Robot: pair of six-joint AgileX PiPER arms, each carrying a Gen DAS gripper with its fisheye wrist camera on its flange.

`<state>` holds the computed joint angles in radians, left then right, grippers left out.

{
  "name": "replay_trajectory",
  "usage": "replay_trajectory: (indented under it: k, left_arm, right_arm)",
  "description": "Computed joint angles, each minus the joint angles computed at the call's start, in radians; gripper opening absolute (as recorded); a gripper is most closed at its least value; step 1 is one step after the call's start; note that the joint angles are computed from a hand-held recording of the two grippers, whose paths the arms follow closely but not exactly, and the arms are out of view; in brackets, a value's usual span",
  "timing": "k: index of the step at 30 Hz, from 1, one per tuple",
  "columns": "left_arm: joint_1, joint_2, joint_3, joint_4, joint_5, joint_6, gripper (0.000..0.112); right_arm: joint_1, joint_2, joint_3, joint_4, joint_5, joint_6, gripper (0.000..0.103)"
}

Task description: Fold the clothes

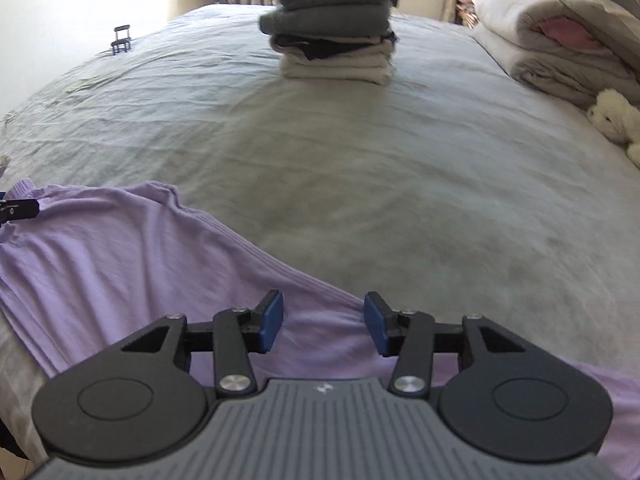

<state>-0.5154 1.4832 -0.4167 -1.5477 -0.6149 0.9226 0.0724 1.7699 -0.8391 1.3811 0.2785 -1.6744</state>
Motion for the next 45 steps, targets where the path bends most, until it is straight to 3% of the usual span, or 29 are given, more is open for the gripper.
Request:
replay_trajectory:
  k: [2,4,8,10,13,14,17,19,20,21,24,27,32,37,39,41,42,43,45]
  left_arm:
    - [-0.022,0.005,-0.006,-0.027,-0.034,0.024,0.102]
    - [-0.008,-0.031,0.017,0.009,-0.01,-0.02,0.102]
    - [0.022,-0.034,0.022,0.024,0.015,-0.056,0.102]
    - [0.021,-0.028,0.022,0.028,-0.001,-0.08,0.102]
    - [0.021,-0.042,0.034,0.08,0.013,-0.153,0.102]
    - [0.015,-0.04,0.033,0.092,0.017,-0.165,0.102]
    - [-0.027,0.006,0.006,0.068,0.0,-0.138,0.102]
    - [-0.049,0.039,-0.015,0.038,-0.014,-0.1,0.102]
    - [-0.053,0.048,-0.021,0.032,-0.015,-0.088,0.102]
    - [-0.053,0.054,-0.025,0.027,-0.014,-0.079,0.102]
    - [-0.041,0.047,-0.016,0.023,-0.013,-0.078,0.102]
    - [0.001,0.018,-0.001,0.026,0.026,-0.074,0.102]
    - [0.042,0.014,-0.01,-0.049,0.057,0.02,0.102]
    - [0.082,-0.025,0.012,-0.056,0.09,0.033,0.102]
    - [0.084,-0.023,0.01,-0.055,0.1,0.047,0.102]
    - [0.071,-0.013,-0.001,-0.062,0.093,0.059,0.102]
    - [0.065,-0.01,-0.005,-0.067,0.092,0.068,0.102]
    - [0.061,-0.007,-0.009,-0.073,0.09,0.078,0.102]
    - [0.053,-0.004,-0.015,-0.093,0.087,0.103,0.102]
  right_arm:
    - [-0.093,-0.036,0.033,0.036,0.019,-0.05,0.049]
    - [-0.199,-0.072,0.05,0.054,0.04,-0.056,0.049]
    - [-0.388,-0.051,-0.021,-0.197,0.019,0.298,0.049]
    - [-0.487,-0.03,-0.081,-0.363,0.075,0.498,0.049]
    - [-0.567,-0.026,-0.095,-0.457,0.05,0.581,0.049]
    - [-0.601,-0.015,-0.099,-0.439,0.057,0.564,0.049]
    - [-0.69,0.0,-0.107,-0.293,0.21,0.378,0.049]
    - [-0.669,-0.001,-0.11,-0.328,0.196,0.388,0.046]
    - [-0.655,-0.001,-0.113,-0.356,0.186,0.404,0.035]
    - [-0.643,0.013,-0.127,-0.387,0.179,0.43,0.001]
    - [-0.674,-0.02,-0.1,-0.295,0.181,0.322,0.002]
    - [-0.757,-0.034,-0.093,-0.234,0.271,0.278,0.001]
    - [-0.767,0.049,-0.129,-0.372,0.277,0.351,0.001]
    - [-0.88,-0.034,-0.035,-0.138,0.39,0.051,0.002]
    - [-0.89,-0.047,-0.04,-0.147,0.41,0.048,0.002]
    - [-0.847,-0.041,-0.069,-0.226,0.356,0.093,0.005]
    - [-0.818,-0.038,-0.086,-0.284,0.319,0.135,0.014]
    - [-0.788,-0.044,-0.083,-0.302,0.259,0.153,0.014]
    - [-0.777,-0.054,-0.075,-0.224,0.229,0.076,0.014]
